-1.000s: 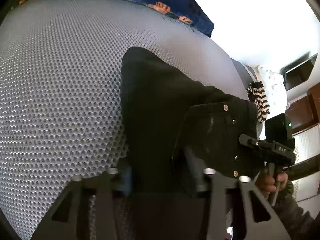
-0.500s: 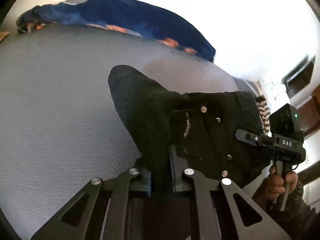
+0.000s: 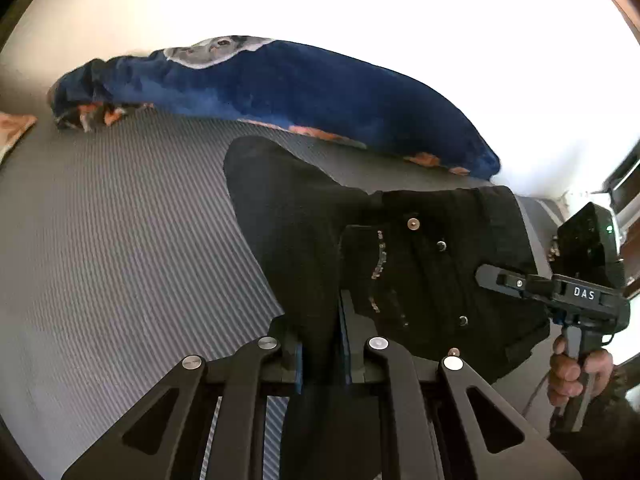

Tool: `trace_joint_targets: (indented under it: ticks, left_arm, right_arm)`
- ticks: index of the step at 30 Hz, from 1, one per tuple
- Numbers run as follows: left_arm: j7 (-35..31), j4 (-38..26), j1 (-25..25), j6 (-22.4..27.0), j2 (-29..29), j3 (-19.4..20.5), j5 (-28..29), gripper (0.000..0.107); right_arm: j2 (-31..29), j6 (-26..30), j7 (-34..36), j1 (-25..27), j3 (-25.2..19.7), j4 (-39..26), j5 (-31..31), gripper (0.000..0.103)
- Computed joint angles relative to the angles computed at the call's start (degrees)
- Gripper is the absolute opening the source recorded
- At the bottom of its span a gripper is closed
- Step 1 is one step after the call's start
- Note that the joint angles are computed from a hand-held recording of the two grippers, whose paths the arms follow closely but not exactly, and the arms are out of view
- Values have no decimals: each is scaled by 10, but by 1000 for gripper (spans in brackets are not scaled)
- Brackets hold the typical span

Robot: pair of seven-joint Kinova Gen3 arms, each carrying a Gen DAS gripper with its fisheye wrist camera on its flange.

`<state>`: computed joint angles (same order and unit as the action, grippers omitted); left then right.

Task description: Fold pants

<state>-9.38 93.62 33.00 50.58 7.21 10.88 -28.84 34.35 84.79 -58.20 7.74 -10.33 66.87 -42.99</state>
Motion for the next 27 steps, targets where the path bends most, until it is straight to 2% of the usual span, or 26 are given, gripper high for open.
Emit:
trace_joint_targets:
  ticks: [4, 5, 7, 9, 10, 11, 12, 13, 15, 20, 22, 24, 27]
  left_arm:
    - [-19, 1, -4, 15, 26, -8, -1, 21]
    - [-13, -1, 2, 28, 37, -11, -6, 31]
    - [16, 4, 22, 49, 52, -18, -28, 45]
    - [48, 15, 21, 56, 58, -3, -50, 57]
    - [71, 23, 31, 57, 59, -3, -68, 59]
    - [94, 26, 40, 67, 61, 0, -87, 65]
    - [114, 23, 39, 87, 67, 13, -101, 68]
    - [125, 13, 38, 110, 74, 26, -107, 68]
    - [127, -14, 61, 156, 86, 20, -102, 68]
    - [106, -86, 193, 273, 113, -69, -91, 69]
    - [111, -120, 239, 320, 126, -98, -83, 70]
    - [130, -150, 258, 366, 137, -90, -85, 73]
    - [158, -187, 260, 427, 153, -40, -104, 73]
  right_arm:
    - [-12, -55, 9, -28, 10, 21, 37, 27]
    - [-19, -71, 10, -37, 15, 30, 52, 29]
    - [-37, -115, 17, -51, 23, 60, 86, 40]
    - [-53, -149, 27, -57, 27, 89, 109, 54]
    - [-63, -167, 42, -54, 26, 107, 115, 56]
    - [-73, -181, 59, -50, 23, 123, 117, 58]
    - [-79, -188, 66, -50, 23, 130, 121, 58]
    - [-89, -200, 73, -51, 24, 143, 126, 60]
    - [-106, -216, 77, -58, 27, 159, 135, 63]
    - [-165, -258, 88, -62, 36, 205, 145, 63]
    - [-194, -271, 96, -60, 41, 229, 143, 67]
    - [-226, -292, 90, -71, 48, 257, 154, 71]
    - [-285, -317, 101, -79, 56, 307, 151, 78]
